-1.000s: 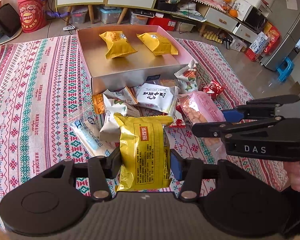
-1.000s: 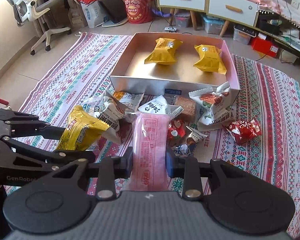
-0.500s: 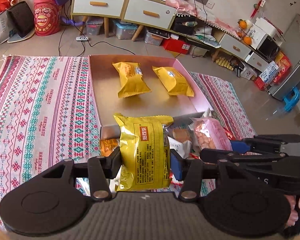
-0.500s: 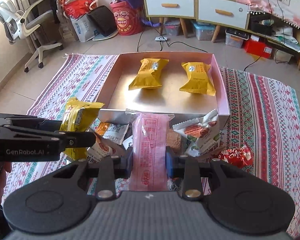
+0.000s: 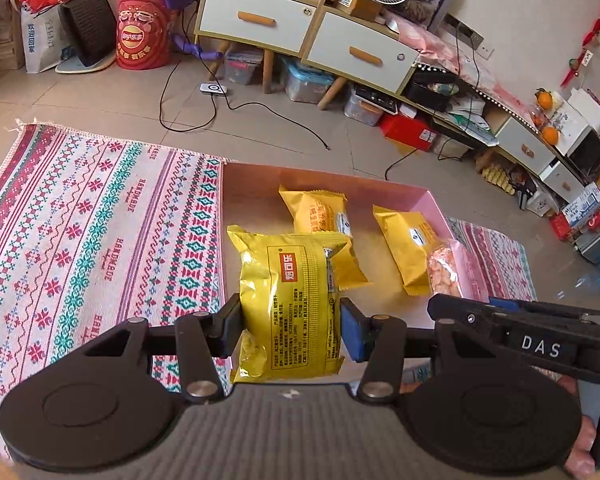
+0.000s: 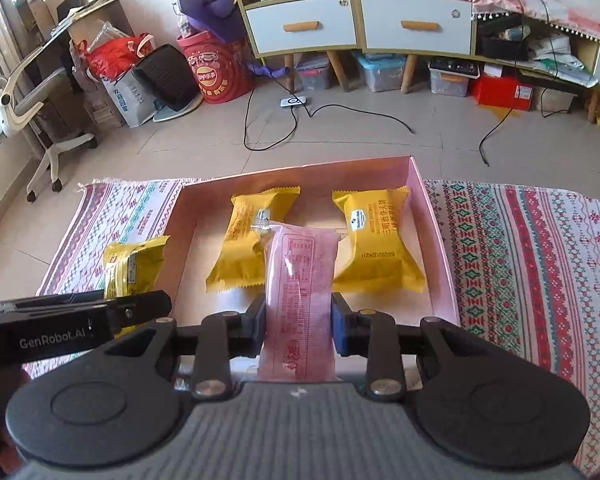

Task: Organize snacks
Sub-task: 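Lower both held packets into the pink box and open both grippers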

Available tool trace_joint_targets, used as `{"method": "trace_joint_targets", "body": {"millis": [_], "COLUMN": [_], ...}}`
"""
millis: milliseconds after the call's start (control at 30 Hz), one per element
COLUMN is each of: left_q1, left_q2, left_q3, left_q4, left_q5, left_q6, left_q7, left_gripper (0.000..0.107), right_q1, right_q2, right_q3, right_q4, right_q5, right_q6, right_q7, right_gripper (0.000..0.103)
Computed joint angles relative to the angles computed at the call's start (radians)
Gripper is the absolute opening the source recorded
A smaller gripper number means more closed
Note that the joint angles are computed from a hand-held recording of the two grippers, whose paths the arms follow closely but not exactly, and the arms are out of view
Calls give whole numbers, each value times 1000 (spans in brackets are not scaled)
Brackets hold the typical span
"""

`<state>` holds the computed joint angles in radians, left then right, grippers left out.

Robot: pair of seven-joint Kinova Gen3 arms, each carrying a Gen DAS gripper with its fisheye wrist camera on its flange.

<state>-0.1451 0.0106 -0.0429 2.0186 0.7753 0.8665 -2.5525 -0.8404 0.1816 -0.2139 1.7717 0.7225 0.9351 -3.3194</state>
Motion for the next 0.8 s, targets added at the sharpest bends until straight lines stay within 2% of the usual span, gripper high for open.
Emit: {"method": "trace_joint_targets", "body": {"millis": [133,467,800], "left_q1": [37,82,89], "left_q2": [12,77,97], "left_q3": [30,77,114], "left_q4": [-1,-43,-34], "left_q5": [-24,-84,-85], "left_q6": [-95,-196,-277], "left_q7": [66,193,175], "left_gripper": [56,56,57], "right_q1": [21,22,15], "right_q2": [32,73,82], "right_q3": [19,56,70], "right_q4": [-25,-63,-78], "right_q5": [-9,-28,-22], "right_q6": [-19,-4,15], "right_q7": [25,63,75], "right_gripper": [29,29,29]}}
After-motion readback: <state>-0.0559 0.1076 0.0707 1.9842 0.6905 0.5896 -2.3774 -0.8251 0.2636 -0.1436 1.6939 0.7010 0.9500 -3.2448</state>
